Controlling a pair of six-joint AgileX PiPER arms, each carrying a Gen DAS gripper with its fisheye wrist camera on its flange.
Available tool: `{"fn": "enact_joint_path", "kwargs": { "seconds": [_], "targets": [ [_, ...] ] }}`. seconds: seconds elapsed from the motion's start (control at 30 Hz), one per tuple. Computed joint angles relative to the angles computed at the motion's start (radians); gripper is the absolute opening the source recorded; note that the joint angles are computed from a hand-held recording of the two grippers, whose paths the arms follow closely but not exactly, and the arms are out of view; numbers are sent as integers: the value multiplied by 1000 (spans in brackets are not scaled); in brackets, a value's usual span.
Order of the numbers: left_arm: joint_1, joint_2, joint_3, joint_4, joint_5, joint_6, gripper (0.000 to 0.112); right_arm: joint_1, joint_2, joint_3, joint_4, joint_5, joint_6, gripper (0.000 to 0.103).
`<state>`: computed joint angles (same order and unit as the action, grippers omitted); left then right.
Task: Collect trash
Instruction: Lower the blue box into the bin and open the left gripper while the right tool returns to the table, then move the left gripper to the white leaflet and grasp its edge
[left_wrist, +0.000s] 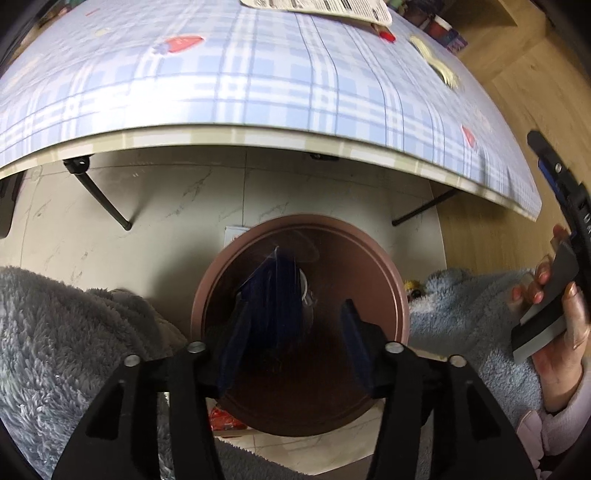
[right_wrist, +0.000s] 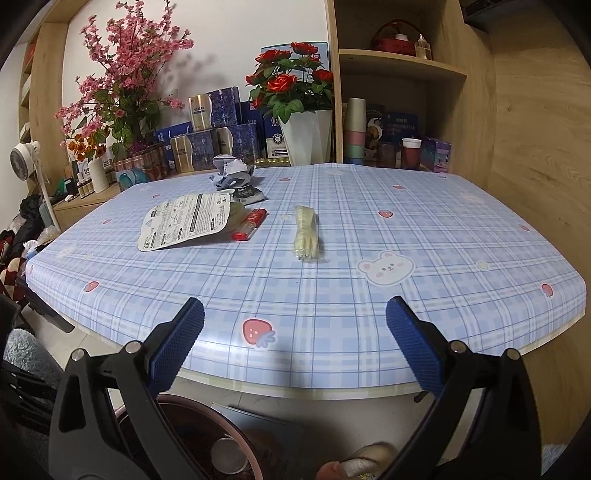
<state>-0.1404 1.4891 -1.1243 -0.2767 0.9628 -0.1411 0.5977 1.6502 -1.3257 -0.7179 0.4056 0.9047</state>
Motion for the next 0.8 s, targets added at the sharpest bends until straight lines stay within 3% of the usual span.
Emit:
{"fn": "enact_joint_path", "kwargs": {
  "seconds": [0.47, 0.8],
  "targets": [
    [111, -142, 24, 12, -119, -102, 86, 11, 18, -19, -13, 37, 3, 97],
    [170, -127, -115, 74, -144, -113, 91, 7, 53, -75, -13, 32, 2, 97]
  ]
}}
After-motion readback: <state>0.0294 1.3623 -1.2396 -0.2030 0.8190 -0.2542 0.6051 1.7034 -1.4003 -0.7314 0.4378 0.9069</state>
